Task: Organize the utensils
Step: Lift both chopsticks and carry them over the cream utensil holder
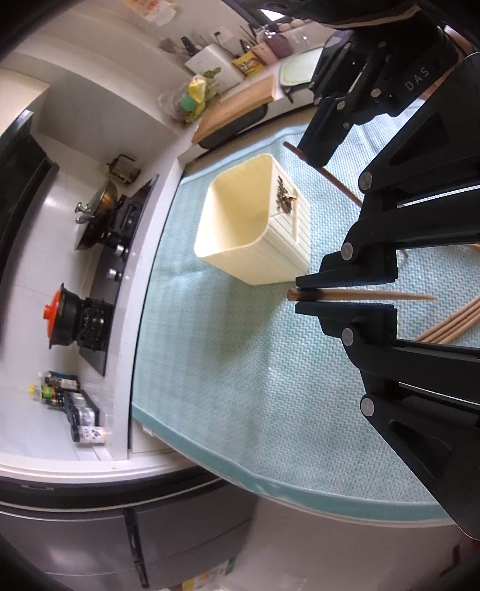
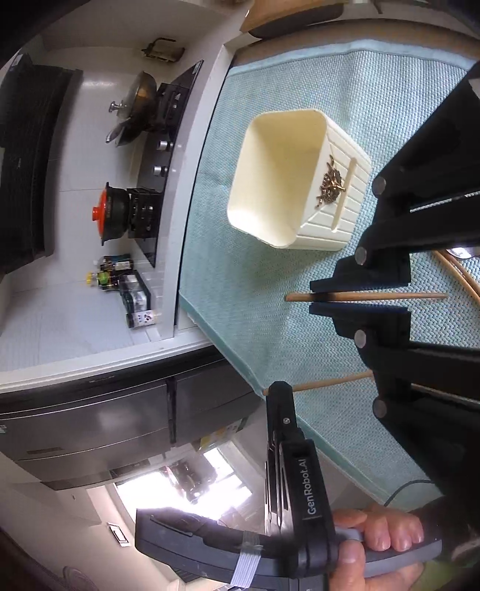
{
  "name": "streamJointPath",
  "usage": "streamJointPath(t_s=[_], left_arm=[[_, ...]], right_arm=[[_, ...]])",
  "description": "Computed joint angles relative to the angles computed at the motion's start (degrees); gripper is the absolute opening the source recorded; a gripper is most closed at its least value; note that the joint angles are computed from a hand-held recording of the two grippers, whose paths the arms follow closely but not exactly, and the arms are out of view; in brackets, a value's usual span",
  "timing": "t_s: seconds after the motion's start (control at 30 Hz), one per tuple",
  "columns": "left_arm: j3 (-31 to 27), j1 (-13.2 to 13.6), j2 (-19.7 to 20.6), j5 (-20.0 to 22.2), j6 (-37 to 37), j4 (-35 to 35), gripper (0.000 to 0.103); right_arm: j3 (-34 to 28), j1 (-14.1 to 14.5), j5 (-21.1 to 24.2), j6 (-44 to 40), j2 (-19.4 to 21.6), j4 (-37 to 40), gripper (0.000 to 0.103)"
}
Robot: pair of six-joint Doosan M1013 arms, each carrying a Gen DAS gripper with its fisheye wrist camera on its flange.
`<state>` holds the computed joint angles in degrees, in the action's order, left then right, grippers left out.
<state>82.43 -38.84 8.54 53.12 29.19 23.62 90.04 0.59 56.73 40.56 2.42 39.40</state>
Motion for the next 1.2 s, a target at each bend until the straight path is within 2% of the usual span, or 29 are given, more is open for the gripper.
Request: streamJointPath(t_s=[0.17,0.33,0.6,0.87,1.0,1.1,1.2], left_arm=[[-0.3,-1.4,-1.1,-0.5,-2.0,2.3,0.005],[-1.5,-1.7,-1.3,-0.8,-1.9,2.8,0.005],[-8.4,-1.3,0.5,-0.2,2.4,2.6,0.005],[-18.5,0.7,5.6,-1.1,4.9,4.1,0.005],[-23.5,1.6,9.6,0.4,6.3,5.4,0.005],[-26.1,2.6,12.6,1.8,8.1,3.2,0.005],[-27.8,3.4,15.2,3.6,9.9,1.1,0.005]], right_arm=[[-0.4,-0.6,-0.6,-0.5,-0.9,2.0,0.005],[-1.0,-1.7,-0.5,-1.0,-1.4,3.5,0.005],[-5.0,-4.3,0.7,-0.1,-0.7,6.3,0.005],[-12.5,-6.0,-2.5,2.2,1.9,6.6,0.005],[-15.6,-5.6,-4.3,4.1,4.0,4.1,0.005],[-17.5,-4.8,-3.7,6.8,6.4,0.2,0.005],[-19.3,-4.3,-0.8,10.4,9.3,-2.9,0.005]])
